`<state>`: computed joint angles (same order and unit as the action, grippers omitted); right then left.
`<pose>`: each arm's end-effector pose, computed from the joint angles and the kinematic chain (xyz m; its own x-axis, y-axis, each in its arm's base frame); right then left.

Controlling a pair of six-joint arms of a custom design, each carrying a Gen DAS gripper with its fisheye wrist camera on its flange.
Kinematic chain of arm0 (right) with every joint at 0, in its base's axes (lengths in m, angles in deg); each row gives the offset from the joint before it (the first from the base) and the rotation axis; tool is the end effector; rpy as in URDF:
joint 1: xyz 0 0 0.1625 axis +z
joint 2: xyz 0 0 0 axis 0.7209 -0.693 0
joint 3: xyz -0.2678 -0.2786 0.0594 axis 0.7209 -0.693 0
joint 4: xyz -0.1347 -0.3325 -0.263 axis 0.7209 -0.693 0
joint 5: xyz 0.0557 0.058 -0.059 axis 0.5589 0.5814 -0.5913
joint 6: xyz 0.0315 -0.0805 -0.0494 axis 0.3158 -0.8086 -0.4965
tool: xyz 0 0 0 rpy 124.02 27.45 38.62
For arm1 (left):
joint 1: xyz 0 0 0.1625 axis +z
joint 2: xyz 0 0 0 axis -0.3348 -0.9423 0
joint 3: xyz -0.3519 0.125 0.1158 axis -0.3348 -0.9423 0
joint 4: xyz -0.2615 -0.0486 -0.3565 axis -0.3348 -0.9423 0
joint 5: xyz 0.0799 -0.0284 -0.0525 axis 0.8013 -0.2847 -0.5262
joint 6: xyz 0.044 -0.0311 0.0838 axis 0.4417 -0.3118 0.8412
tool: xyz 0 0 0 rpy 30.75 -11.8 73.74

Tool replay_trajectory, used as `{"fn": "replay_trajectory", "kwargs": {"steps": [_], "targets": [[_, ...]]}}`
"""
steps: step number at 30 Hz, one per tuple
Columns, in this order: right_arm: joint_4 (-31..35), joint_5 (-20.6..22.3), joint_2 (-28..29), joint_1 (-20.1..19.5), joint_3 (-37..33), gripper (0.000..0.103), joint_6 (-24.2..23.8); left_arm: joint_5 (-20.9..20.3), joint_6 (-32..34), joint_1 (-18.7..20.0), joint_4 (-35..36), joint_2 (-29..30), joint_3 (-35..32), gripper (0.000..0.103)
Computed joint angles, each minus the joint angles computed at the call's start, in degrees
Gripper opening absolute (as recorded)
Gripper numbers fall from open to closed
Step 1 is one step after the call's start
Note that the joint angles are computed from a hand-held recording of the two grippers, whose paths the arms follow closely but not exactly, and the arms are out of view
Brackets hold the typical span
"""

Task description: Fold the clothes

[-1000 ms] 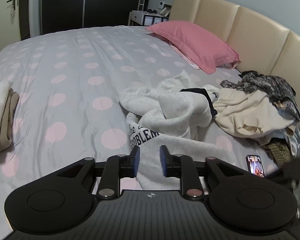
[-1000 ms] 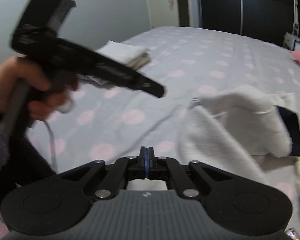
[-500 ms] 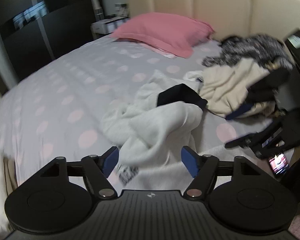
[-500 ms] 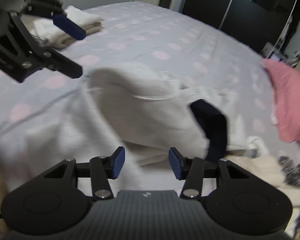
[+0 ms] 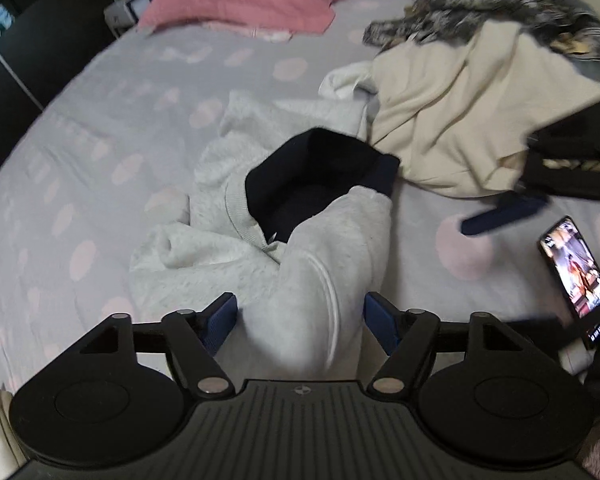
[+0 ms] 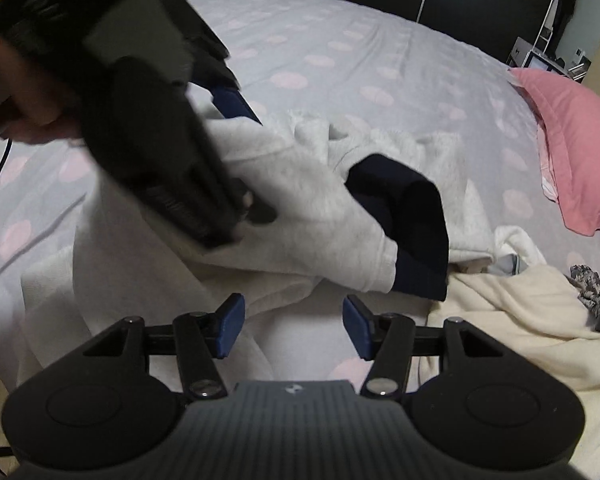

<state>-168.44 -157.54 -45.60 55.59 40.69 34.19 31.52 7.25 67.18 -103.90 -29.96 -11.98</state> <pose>0.2270 -0.6798 0.2206 -0.5131 -0.5578 0.6524 -0.7618 0.6462 -0.0467 -0.3743 -0.7030 0.2575 -0.3387 0.7215 -0.6039 0.7997 0.5590 0.2192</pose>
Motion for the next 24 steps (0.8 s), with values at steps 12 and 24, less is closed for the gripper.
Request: {"fn": "replay_trajectory", "kwargs": {"steps": [12,24], "targets": [[-2.54,-3.82,1.31,-0.01,-0.31,0.058,0.57,-4.25,-10.11,-0.45,4.8,-7.95,2.65,0.004],[-5.9,-0.18,0.45,1.35,3.68,0.057,1.69,7.26,-21.95,-3.01,11.71,-27.44,13.17,0.004]]}}
